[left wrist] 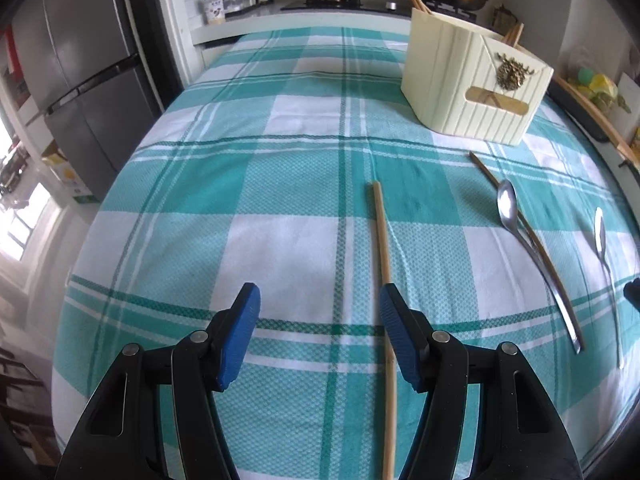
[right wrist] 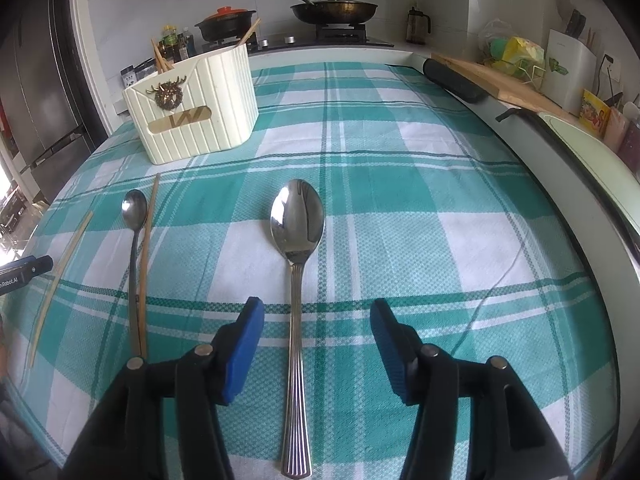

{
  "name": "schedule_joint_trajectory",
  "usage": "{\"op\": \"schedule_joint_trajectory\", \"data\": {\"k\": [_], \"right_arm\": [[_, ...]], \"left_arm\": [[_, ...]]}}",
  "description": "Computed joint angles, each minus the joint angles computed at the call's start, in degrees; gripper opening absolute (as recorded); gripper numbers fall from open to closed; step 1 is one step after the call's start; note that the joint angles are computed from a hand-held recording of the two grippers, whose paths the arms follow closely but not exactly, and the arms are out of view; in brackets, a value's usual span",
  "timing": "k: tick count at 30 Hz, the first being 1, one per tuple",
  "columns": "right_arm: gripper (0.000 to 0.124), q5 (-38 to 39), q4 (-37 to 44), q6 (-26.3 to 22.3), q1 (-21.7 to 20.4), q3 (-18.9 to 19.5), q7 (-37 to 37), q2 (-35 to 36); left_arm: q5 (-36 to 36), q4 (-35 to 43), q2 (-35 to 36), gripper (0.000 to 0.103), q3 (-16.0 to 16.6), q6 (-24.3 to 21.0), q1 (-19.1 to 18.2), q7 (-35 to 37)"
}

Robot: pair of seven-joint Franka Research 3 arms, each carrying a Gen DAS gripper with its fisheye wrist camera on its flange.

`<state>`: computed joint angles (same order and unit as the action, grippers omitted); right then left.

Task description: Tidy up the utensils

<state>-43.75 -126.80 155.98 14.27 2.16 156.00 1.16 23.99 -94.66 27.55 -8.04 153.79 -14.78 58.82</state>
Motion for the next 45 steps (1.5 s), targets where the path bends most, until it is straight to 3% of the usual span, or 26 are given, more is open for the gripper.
{"op": "schedule_joint_trajectory", "data": {"k": [3,7,11,15,23,24,25,26,27,28,33,39,45], "right_arm": [[0.063,0.3,0.1,-0.1,-0.7,-0.5,-0.3,-0.4],[0.063,4.3,0.8,1.8,-1.5,-0.8,-4.5,0.7],[0.064,9.6,3.3,3.9,-1.3,-1.2,-11.8,3.6],[0.064,16.7,7.3,4.0,0.0,-2.0,-20.8,8.1],[0.064,17.3,16.3,-0.5,5.2,-6.7,-23.5,15.6],[0.064,16.4,16.7,-0.8,6.0,-7.5,-22.5,15.9],[0.064,15.7,16.9,-0.9,6.7,-8.1,-21.3,16.1],[0.062,14.3,16.9,-1.0,7.5,-8.9,-19.8,16.1],[0.046,12.4,16.9,-1.0,8.3,-9.7,-18.1,16.1],[0.042,11.8,16.8,-0.7,8.3,-9.9,-17.7,16.0],[0.042,12.5,13.9,5.5,7.1,-9.7,-16.8,14.3],[0.042,4.5,9.0,12.9,8.1,-11.2,-10.1,7.8],[0.042,-7.3,6.7,14.6,6.5,-8.8,-1.0,1.9]], "left_arm": [[-2.9,1.2,0.3,0.064,-1.6,0.1,2.2,3.1],[-11.2,4.3,2.6,0.067,-7.2,-1.9,6.0,14.2],[-9.3,10.4,6.6,0.067,-4.0,-5.9,1.8,15.2],[-9.7,18.0,11.6,0.067,-3.2,-10.9,0.1,16.7],[-8.3,25.7,16.2,0.07,-1.5,-15.3,-2.3,16.7],[-8.5,25.8,16.2,0.067,-1.6,-15.5,-2.3,16.7],[-8.9,25.6,16.1,0.056,-2.0,-15.3,-2.1,17.2],[-9.6,24.9,15.7,0.048,-2.8,-14.7,-1.5,18.4],[-9.5,24.4,15.4,0.029,-2.9,-14.0,-1.7,19.1],[-8.5,24.1,15.2,0.008,-2.1,-13.5,-2.4,18.8],[-9.9,22.6,14.4,0.004,-2.5,-11.2,-1.7,17.9],[-9.0,10.4,5.4,0.004,-2.2,0.7,-0.3,14.5],[-9.6,1.2,-2.7,0.004,-3.5,10.5,2.1,12.3]]}}
